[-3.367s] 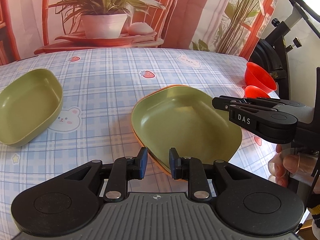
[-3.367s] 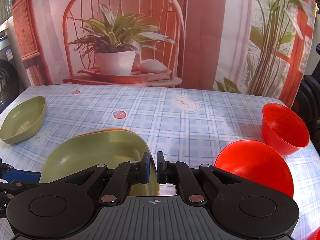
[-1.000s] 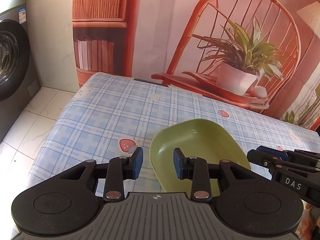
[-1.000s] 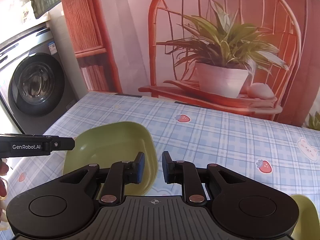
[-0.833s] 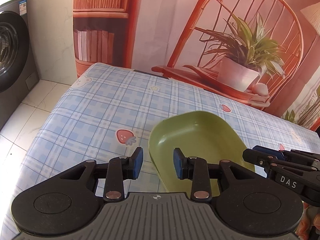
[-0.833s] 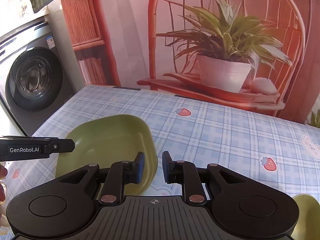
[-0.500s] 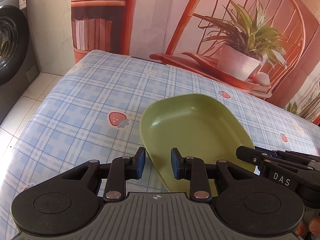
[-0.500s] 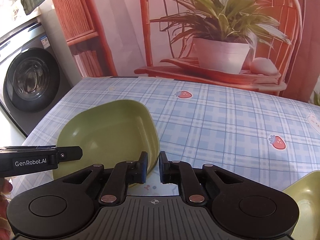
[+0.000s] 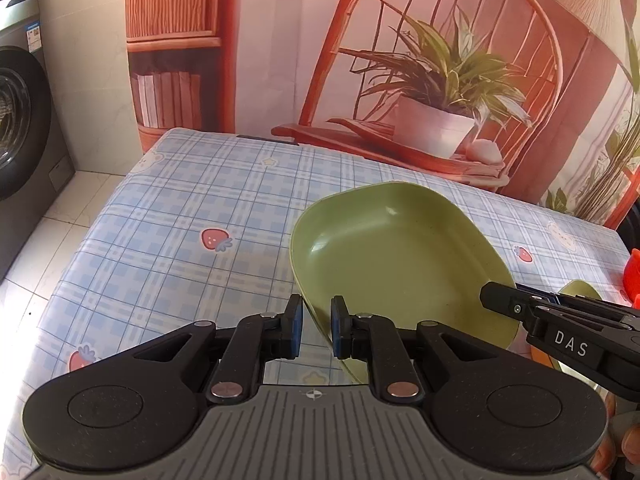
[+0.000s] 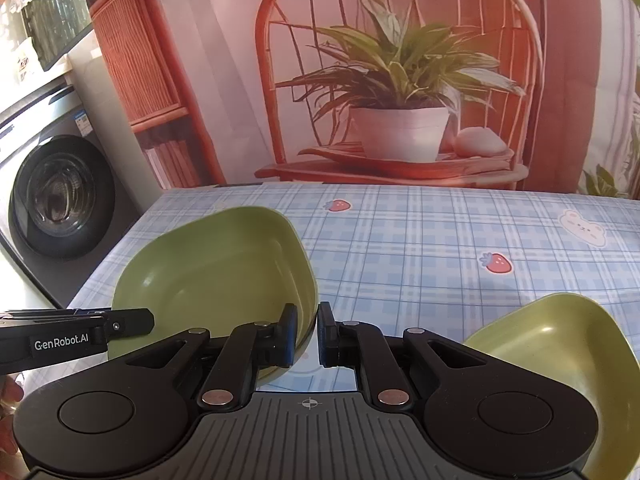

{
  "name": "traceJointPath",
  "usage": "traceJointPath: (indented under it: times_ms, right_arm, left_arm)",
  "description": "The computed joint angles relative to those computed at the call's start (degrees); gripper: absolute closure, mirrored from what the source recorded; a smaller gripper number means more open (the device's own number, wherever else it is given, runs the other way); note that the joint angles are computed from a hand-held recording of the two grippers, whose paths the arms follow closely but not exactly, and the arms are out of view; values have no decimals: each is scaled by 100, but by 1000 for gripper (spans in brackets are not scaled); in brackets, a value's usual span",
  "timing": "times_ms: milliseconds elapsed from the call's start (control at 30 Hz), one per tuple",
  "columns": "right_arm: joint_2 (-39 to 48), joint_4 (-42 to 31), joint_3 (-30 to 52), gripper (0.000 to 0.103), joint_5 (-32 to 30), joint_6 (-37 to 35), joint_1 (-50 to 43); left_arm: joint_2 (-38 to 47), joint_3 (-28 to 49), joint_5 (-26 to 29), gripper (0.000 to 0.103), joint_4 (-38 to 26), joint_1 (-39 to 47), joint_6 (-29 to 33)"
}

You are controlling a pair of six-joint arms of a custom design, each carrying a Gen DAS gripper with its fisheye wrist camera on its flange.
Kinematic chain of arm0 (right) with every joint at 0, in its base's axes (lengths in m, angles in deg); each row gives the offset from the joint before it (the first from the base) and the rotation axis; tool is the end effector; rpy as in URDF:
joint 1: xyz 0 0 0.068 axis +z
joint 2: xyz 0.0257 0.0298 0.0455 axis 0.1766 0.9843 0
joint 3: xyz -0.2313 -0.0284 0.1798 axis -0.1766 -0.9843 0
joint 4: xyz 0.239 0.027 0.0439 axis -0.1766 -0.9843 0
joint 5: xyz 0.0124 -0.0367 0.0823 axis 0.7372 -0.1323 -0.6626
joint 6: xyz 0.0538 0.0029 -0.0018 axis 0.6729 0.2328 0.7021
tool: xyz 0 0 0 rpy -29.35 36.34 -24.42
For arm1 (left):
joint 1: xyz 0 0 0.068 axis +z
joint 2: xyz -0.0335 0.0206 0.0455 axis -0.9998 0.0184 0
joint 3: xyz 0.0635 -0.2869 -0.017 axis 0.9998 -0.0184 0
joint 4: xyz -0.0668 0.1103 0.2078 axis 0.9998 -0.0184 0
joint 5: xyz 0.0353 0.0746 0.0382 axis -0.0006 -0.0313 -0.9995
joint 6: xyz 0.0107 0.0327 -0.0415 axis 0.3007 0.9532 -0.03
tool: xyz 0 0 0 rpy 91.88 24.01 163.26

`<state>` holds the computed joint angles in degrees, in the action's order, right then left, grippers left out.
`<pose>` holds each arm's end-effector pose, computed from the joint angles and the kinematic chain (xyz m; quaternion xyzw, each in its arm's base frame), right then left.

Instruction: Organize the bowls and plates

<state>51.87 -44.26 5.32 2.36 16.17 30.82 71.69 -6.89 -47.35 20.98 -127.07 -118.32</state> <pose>0.2715 0.1139 0.1899 -0.1937 0.8847 0.2249 0.3596 0.1629 -0.1046 0.2237 -0.1808 0.9146 0.0020 0.3616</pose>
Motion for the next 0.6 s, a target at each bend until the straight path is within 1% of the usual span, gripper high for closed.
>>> traceJointPath:
  times_ms: [133, 233, 333, 433, 533, 600]
  right_arm:
    - [-460, -132, -212, 94, -220, -8, -407]
    - [-829, -276, -421, 94, -472, -174, -911]
    - [-1017, -456, -538, 94, -740, -371, -1561]
    - [-1198, -521, -676, 94, -814, -541, -2162]
    - [-1191, -530, -692, 94, -997, -942, -2781]
    - [-1036, -629, -573, 94, -1238, -1116, -3246]
  left_arm:
    - [141, 377, -214, 88, -237, -480, -275]
    - [415, 647, -325, 88, -192, -845, -455]
    - [879, 940, -369, 87, 41, -1204, -553]
    - [1445, 1254, -474, 87, 337, -1508, -530]
    - [1928, 1495, -313, 86, 713, -1643, -505]
    - [2229, 1661, -226, 86, 904, -1722, -470]
